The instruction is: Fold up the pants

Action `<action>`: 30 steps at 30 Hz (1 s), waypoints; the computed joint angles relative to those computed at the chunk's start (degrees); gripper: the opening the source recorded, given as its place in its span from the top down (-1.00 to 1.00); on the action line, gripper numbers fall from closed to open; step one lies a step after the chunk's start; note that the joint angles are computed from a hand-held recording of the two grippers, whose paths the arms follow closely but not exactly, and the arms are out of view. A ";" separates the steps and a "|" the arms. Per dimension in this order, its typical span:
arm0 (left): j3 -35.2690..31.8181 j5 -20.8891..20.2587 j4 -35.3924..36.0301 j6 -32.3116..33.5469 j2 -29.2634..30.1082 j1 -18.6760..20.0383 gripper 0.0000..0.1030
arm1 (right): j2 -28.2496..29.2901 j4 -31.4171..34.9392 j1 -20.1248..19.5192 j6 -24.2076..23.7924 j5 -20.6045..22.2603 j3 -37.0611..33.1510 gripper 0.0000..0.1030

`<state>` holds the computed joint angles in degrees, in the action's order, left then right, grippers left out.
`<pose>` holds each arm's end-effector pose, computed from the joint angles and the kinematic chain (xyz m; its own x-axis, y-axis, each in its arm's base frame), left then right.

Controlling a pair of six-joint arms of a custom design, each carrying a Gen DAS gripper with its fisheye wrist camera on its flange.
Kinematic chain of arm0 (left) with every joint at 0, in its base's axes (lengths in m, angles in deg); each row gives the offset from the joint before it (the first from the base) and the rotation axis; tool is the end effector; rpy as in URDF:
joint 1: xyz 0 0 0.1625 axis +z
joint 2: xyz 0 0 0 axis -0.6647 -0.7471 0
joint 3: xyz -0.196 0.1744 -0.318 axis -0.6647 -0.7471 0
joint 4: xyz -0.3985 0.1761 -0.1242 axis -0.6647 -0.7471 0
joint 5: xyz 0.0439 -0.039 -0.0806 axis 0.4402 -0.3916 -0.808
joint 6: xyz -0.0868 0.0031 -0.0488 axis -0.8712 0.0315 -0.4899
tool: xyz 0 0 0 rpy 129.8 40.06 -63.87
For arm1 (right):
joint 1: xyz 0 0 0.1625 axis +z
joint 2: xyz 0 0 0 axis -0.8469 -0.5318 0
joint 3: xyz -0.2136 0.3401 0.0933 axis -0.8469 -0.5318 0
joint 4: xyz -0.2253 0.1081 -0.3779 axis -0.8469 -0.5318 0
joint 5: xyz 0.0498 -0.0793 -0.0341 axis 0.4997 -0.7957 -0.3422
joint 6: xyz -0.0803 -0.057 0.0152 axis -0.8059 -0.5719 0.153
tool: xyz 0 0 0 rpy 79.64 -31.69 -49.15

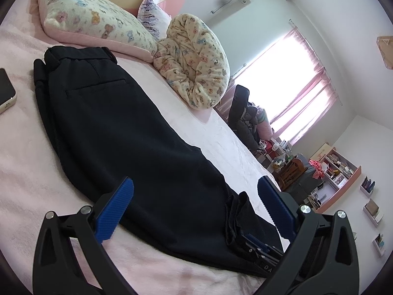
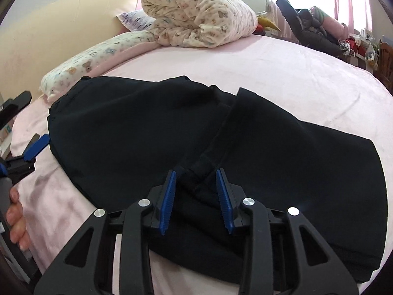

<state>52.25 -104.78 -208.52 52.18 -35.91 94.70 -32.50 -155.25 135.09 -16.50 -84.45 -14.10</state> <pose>-0.3644 -0.8156 -0.1162 -0.9915 -0.1288 0.0180 -0.0562 0.2991 -0.9526 -0.0643 -0.8560 0.3434 -0.6980 -0.4337 0.5699 -0.6839 0.6397 -0.3509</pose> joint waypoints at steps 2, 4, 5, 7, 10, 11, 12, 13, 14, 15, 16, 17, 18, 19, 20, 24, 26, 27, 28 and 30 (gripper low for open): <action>-0.18 0.03 0.55 -0.64 0.06 0.05 -0.97 | -0.54 -0.01 -0.23 -0.84 0.40 0.84 0.30; -0.14 -0.24 0.91 -0.94 0.01 0.11 -0.97 | -0.13 -1.34 0.15 -2.16 -1.46 0.99 0.30; -0.51 -0.13 1.21 -0.85 0.19 0.09 -0.97 | 0.39 -1.71 0.40 -2.11 -2.60 0.55 0.36; -0.94 0.23 1.52 -0.64 0.37 0.11 -0.97 | 1.13 -1.87 0.72 -1.62 -3.69 -0.29 0.52; 0.27 0.39 0.81 -1.19 -0.21 0.16 -0.97 | 1.10 0.21 0.32 2.55 -2.10 -1.70 0.73; 0.56 0.51 0.67 -1.44 -0.36 0.19 -0.97 | 0.96 2.34 -0.21 5.43 -0.13 -2.71 0.75; 1.15 0.51 0.50 -1.91 -0.68 0.26 -0.97 | 0.76 3.77 -0.70 7.83 1.82 -3.43 0.76; 1.78 0.42 0.35 -2.50 -1.01 0.33 -0.97 | 0.39 4.78 -1.17 9.71 4.11 -3.76 0.76; 2.15 0.30 0.30 -3.06 -1.22 0.40 -0.97 | -0.22 5.88 -1.67 11.22 7.12 -3.78 0.76; 2.53 0.25 0.24 -3.65 -1.43 0.48 -0.97 | -1.00 5.96 -1.89 11.77 9.28 -3.18 0.76; 2.64 0.32 0.28 -4.03 -1.49 0.53 -0.97 | -1.84 5.35 -1.87 11.44 10.65 -2.12 0.76; 2.65 0.39 0.32 -4.26 -1.51 0.56 -0.97 | -2.75 5.30 -1.73 10.54 11.95 -1.03 0.76; 2.36 0.52 0.47 -4.38 -1.36 0.56 -0.97 | -3.32 5.74 -1.51 9.75 12.43 -0.33 0.76; 2.11 0.62 0.66 -4.47 -1.22 0.56 -0.96 | -3.76 6.07 -1.15 8.67 12.07 0.44 0.76; 1.78 0.62 0.95 -4.55 -1.06 0.57 -0.97 | -3.90 6.43 -0.85 7.53 11.35 1.01 0.76; 0.90 0.86 1.72 -4.39 -0.58 0.48 -0.97 | -1.05 4.80 0.14 5.41 1.87 0.92 0.75; 0.88 1.12 1.58 -4.17 -0.59 0.47 -0.96 | -0.86 2.23 -0.27 4.76 1.51 2.56 0.74; 0.66 1.43 1.14 -3.96 -0.45 0.44 -0.97 | -1.20 2.31 -0.14 6.28 2.03 2.73 0.75; 0.41 1.71 0.67 -3.77 -0.24 0.39 -0.97 | -1.47 3.29 -0.23 8.68 3.56 2.41 0.75; -1.56 2.76 0.66 -3.53 0.84 0.27 -0.97 | -1.78 4.75 -0.30 11.08 6.77 1.86 0.75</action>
